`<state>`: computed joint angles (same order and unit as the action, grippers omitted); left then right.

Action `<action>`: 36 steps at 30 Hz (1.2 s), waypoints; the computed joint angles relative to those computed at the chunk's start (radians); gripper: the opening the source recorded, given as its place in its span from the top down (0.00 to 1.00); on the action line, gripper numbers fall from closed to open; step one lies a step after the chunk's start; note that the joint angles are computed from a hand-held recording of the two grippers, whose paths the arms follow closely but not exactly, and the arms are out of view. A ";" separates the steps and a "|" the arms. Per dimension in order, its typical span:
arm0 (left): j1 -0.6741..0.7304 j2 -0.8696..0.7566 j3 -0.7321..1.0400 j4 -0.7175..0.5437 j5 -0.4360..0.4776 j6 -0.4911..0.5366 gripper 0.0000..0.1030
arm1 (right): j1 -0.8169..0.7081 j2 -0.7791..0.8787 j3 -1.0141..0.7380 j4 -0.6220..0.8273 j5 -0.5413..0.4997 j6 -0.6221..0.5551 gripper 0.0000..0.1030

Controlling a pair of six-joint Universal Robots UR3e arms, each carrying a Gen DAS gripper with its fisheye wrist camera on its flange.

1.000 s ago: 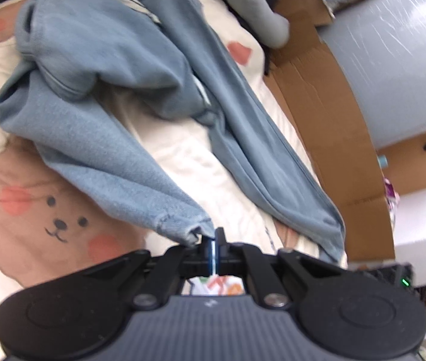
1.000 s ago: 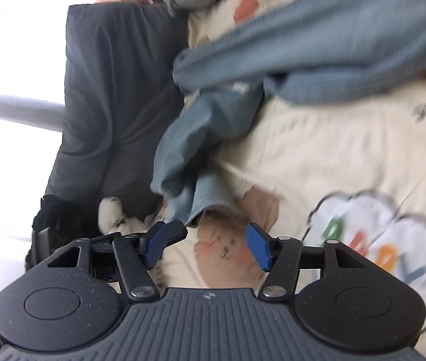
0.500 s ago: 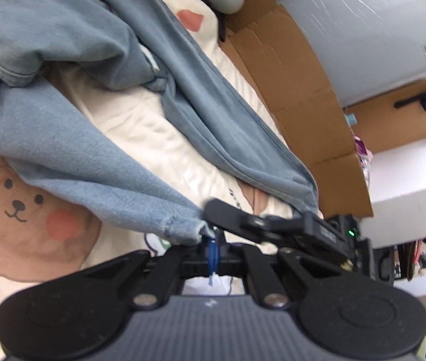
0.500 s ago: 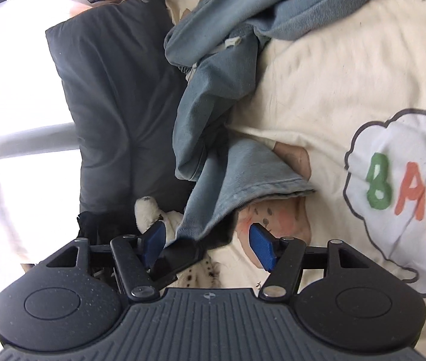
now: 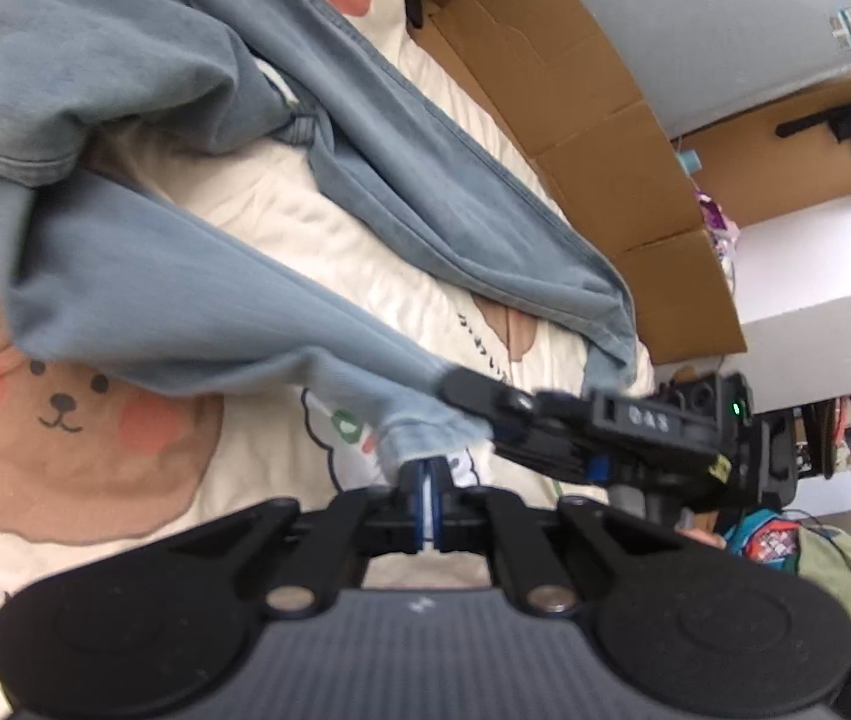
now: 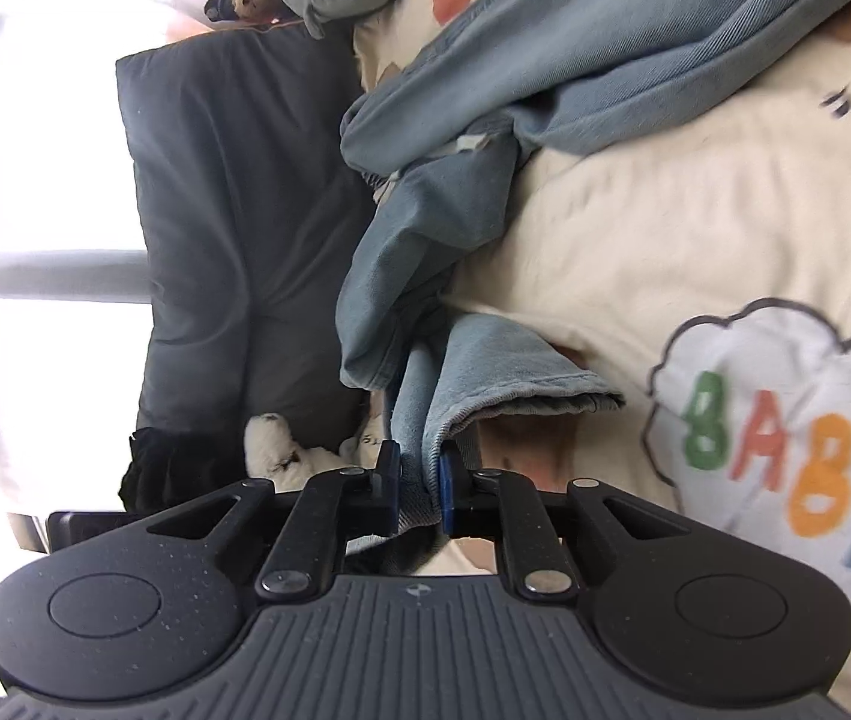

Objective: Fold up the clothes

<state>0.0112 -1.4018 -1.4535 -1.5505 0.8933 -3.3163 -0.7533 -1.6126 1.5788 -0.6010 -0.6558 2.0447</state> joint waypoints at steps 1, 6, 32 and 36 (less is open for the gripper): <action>0.010 0.007 0.001 -0.001 0.018 -0.003 0.76 | -0.018 -0.008 -0.009 0.010 -0.012 -0.009 0.91; 0.103 0.056 -0.026 0.025 0.084 -0.011 0.53 | -0.116 -0.013 -0.099 0.055 -0.063 -0.033 0.93; 0.334 0.029 -0.558 0.854 0.174 -0.345 0.37 | -0.405 0.054 -0.537 0.194 -0.204 -0.134 0.93; 0.315 0.017 -0.635 1.022 0.183 -0.448 0.41 | -0.446 0.044 -0.563 0.176 -0.181 -0.159 0.94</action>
<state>0.3264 -1.3846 -2.0883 -0.5280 1.0767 -3.7643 -1.1992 -1.5684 1.0158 -0.4252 -0.8371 1.8852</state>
